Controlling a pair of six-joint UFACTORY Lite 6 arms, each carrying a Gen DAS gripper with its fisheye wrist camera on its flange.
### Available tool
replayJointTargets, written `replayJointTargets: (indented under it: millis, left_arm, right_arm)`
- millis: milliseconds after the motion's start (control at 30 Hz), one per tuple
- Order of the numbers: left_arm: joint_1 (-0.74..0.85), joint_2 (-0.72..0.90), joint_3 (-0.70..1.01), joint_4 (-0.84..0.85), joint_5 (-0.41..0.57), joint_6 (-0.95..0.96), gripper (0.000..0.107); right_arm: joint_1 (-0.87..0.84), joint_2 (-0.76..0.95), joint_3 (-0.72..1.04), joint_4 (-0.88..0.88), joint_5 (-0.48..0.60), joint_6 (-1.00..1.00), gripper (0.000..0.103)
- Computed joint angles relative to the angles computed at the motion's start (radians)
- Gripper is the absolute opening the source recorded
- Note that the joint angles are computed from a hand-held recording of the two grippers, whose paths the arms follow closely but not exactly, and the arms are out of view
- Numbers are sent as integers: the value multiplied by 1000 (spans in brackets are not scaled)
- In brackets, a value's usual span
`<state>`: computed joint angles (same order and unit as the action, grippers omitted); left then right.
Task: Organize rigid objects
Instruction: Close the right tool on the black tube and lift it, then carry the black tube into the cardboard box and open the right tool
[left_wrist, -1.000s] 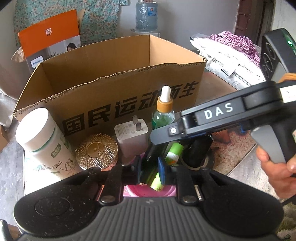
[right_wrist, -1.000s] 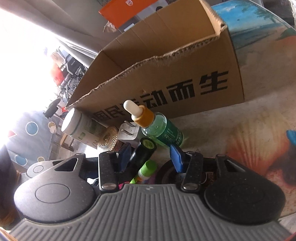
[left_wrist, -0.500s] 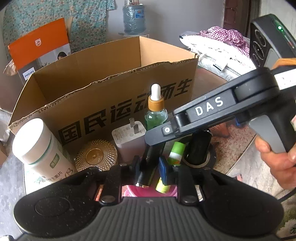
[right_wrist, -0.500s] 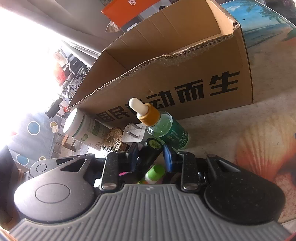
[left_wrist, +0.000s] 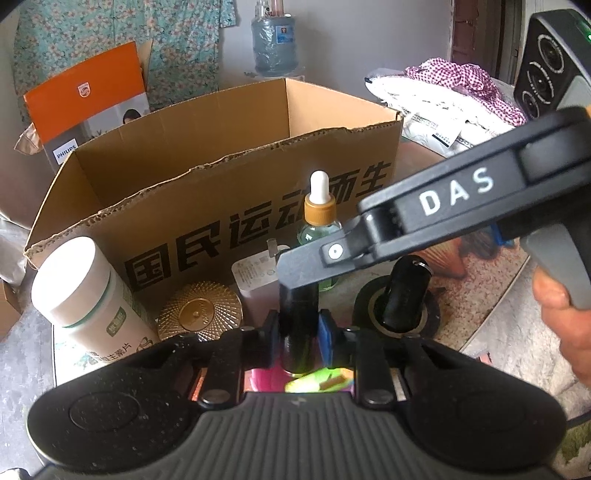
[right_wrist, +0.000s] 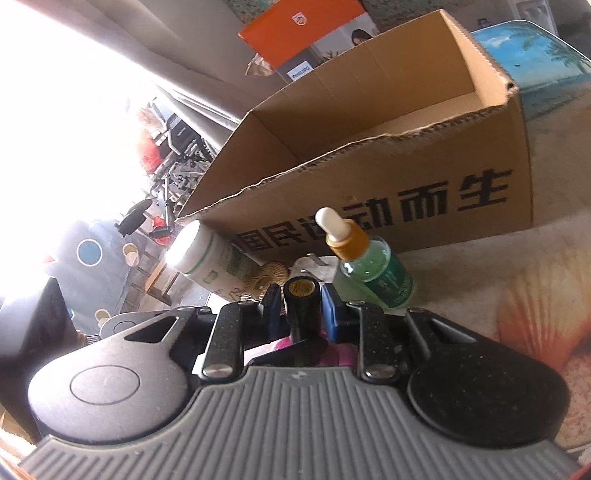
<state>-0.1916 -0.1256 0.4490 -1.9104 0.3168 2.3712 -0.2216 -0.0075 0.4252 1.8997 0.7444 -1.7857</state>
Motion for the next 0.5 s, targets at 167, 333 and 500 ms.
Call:
replayJointTargets:
  millis: [167, 333, 500]
  left_arm:
    - [9, -9, -17, -66, 8, 63, 23]
    - [9, -90, -51, -45, -5, 41, 23]
    - [15, -243, -76, 164, -31, -193, 23]
  right_arm:
    - [34, 7, -1, 40, -14, -22, 22]
    - [66, -45, -22, 67, -40, -45, 22]
    - [73, -190, -58, 0, -64, 8, 22]
